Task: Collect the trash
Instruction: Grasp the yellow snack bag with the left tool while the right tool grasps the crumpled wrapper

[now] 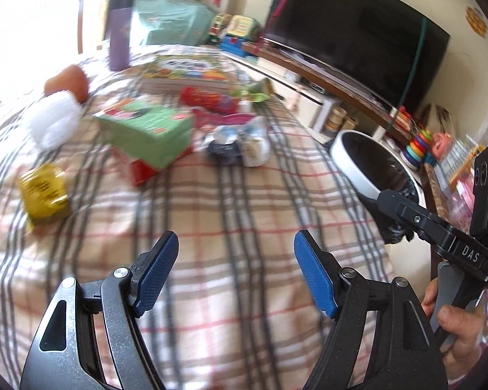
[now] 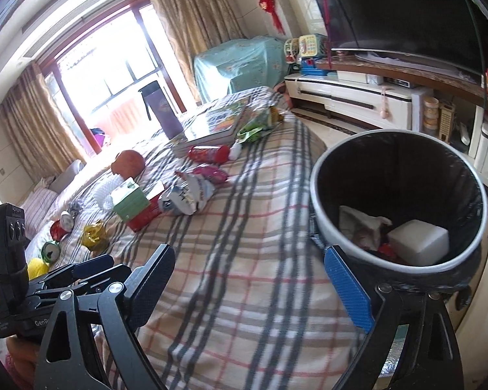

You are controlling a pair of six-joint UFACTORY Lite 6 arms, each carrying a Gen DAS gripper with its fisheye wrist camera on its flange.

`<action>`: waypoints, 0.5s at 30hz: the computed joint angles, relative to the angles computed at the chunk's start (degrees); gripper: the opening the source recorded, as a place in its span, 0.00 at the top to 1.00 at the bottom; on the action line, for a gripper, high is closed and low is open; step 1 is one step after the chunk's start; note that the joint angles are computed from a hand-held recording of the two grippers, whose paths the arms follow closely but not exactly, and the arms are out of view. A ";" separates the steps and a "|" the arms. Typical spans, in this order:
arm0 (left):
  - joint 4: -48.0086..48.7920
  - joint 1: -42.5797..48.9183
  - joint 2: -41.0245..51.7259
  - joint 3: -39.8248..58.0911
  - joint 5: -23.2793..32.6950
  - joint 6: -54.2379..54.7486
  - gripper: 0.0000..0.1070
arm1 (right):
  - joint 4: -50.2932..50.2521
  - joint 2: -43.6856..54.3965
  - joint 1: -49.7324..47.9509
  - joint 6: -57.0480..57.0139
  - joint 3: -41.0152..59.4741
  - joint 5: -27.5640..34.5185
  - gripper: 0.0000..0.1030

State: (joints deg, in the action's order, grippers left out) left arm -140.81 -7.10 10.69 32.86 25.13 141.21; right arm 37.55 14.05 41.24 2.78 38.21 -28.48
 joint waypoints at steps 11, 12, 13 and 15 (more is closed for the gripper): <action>10.30 14.72 -0.44 -2.87 4.82 -4.26 0.29 | 0.38 11.90 2.64 -0.61 13.87 4.27 0.08; 10.89 15.71 -0.22 -2.77 5.02 -4.51 0.29 | 0.36 13.00 2.68 -0.79 15.31 4.79 0.08; 11.48 16.48 -0.28 -2.85 5.14 -4.90 0.29 | 0.52 14.09 2.82 -1.12 16.69 5.11 0.08; 13.07 18.62 0.22 -2.57 5.59 -5.75 0.29 | 0.65 15.73 2.88 -1.59 18.86 5.79 0.08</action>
State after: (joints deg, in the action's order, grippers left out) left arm -127.74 11.52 10.91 30.29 30.72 135.46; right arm 38.20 29.78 44.12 1.19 57.07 -22.69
